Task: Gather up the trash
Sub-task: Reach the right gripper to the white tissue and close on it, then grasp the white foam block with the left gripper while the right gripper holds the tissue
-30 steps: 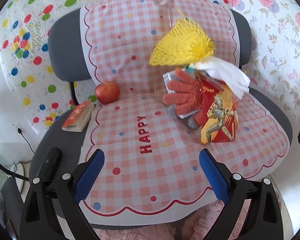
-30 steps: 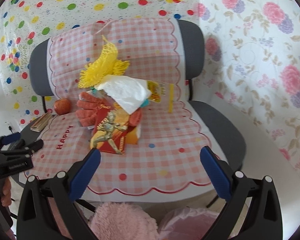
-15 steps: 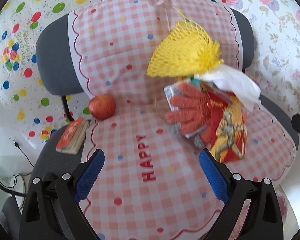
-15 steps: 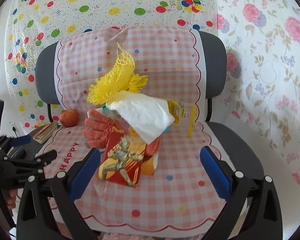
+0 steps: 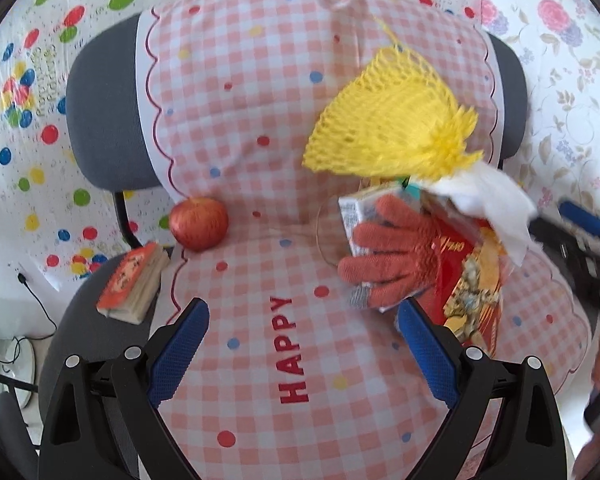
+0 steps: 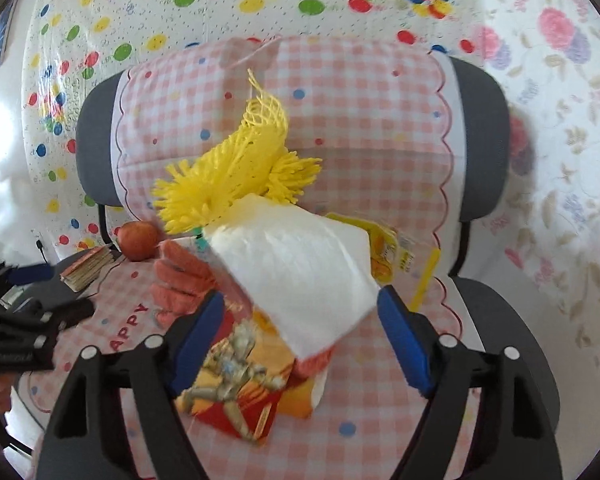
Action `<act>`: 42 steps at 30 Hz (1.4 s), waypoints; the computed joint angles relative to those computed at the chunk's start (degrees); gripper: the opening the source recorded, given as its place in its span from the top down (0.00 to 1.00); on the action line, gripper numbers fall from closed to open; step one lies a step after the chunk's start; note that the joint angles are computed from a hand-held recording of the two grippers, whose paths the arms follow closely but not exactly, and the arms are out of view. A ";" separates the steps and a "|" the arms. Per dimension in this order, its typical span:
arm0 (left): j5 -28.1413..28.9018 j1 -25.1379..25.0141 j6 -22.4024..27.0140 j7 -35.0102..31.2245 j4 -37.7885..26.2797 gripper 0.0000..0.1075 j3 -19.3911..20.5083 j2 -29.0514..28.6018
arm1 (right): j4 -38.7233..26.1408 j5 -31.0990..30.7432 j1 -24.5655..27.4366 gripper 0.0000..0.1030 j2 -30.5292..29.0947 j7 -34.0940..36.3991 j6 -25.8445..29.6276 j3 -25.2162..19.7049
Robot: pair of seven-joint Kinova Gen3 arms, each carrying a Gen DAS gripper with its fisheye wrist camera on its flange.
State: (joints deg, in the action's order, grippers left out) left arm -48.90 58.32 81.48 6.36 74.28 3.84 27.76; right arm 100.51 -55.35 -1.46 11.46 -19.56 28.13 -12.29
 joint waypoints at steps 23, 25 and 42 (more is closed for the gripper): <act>-2.42 2.16 1.02 0.82 0.53 0.12 -0.47 -0.38 | -1.52 -12.20 -4.01 0.98 -6.14 7.41 -0.64 6.38; -2.82 2.49 1.79 1.29 0.74 0.12 -0.05 -0.63 | 0.69 -16.86 1.30 0.98 -9.22 11.11 -0.71 2.72; -4.42 3.84 -9.86 -5.39 -3.21 0.16 0.04 5.42 | 21.10 -22.25 -0.23 0.98 -17.48 21.67 -11.87 13.45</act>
State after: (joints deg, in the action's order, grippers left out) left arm -53.33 62.16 71.62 0.97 71.07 3.89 33.18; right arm 121.60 -77.60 -1.69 -6.02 2.11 16.26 1.15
